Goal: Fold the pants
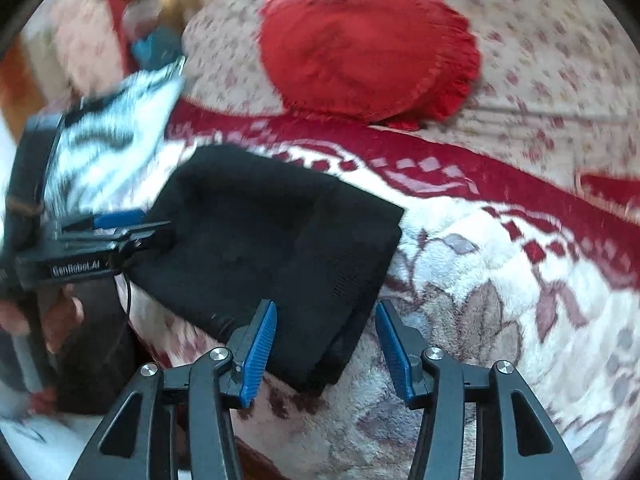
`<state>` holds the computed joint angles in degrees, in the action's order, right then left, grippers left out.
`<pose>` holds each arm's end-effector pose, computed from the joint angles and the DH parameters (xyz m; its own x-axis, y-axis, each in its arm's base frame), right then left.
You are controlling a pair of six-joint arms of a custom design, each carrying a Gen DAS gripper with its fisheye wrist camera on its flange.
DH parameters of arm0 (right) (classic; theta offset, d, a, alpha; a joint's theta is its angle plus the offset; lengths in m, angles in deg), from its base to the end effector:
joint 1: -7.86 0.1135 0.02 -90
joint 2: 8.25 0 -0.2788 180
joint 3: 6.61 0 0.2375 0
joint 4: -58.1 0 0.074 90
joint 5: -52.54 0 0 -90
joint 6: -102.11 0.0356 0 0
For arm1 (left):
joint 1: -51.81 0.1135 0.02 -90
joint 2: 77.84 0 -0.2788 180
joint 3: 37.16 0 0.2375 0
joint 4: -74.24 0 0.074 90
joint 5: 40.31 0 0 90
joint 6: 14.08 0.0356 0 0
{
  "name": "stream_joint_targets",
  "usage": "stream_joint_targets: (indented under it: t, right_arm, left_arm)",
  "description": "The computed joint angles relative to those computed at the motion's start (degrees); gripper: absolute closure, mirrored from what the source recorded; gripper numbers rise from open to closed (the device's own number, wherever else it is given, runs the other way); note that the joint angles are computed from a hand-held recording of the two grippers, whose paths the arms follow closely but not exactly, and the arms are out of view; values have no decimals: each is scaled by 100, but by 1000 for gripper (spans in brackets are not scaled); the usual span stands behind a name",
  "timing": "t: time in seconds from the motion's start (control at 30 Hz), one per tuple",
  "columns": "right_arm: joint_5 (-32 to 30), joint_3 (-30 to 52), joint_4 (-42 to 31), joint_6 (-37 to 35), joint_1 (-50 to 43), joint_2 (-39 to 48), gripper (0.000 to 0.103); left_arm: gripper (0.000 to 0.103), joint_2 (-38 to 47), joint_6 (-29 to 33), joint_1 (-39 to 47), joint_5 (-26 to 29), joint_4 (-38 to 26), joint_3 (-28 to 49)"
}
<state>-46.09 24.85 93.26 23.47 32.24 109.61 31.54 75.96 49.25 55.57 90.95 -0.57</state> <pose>0.2105 0.1013 0.0378 -0.7936 -0.1458 -0.5907 -0.3441 0.9083 0.2380 0.2434 -0.0145 0.0588 -0.8289 0.0378 -0.5581 0.1021 0.9912 -0.0846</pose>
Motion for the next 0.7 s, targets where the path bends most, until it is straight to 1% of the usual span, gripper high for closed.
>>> stream_joint_targets:
  t: [0.07,0.1,0.2,0.23,0.27,0.33,0.4,0.43,0.6,0.67,0.7]
  right_arm:
    - [-440,175,105,237,-256,362,44]
    - [-540,225,209,303,-310,526,42]
    - [-1177,308,798,620,-611,1071,41]
    - [-1439,339,1016,752,-746,1250,40]
    - [-1602,418,1031,772,-841,1333,40]
    - [-1869,607,970,776,-904,1476,39]
    - [-1864,782,929,724,-808,1577,37]
    - [-1921,863,930,687,-848,1635,34]
    - [-2010,954,1360,838,-844,1899,34]
    - [-1928,919,1414,854,-848,1894,43]
    - [-1915,875,1455,866,-841,1864,45]
  left_arm:
    - [34,95,51,209,209,-255,231]
    - [34,200,55,307,341,-323,337]
    - [34,555,21,566,870,-427,587]
    - [32,656,1,652,1084,-464,657]
    - [31,799,-10,742,1316,-534,772]
    - [22,999,-86,761,1466,-574,916]
    - [21,1173,-149,726,1588,-515,1013]
    - [21,1239,-161,704,1644,-522,1065]
    - [19,1385,-424,503,1610,-315,1136]
    - [19,1393,-519,388,1520,-199,1091]
    - [23,1378,-520,323,1470,-169,1070]
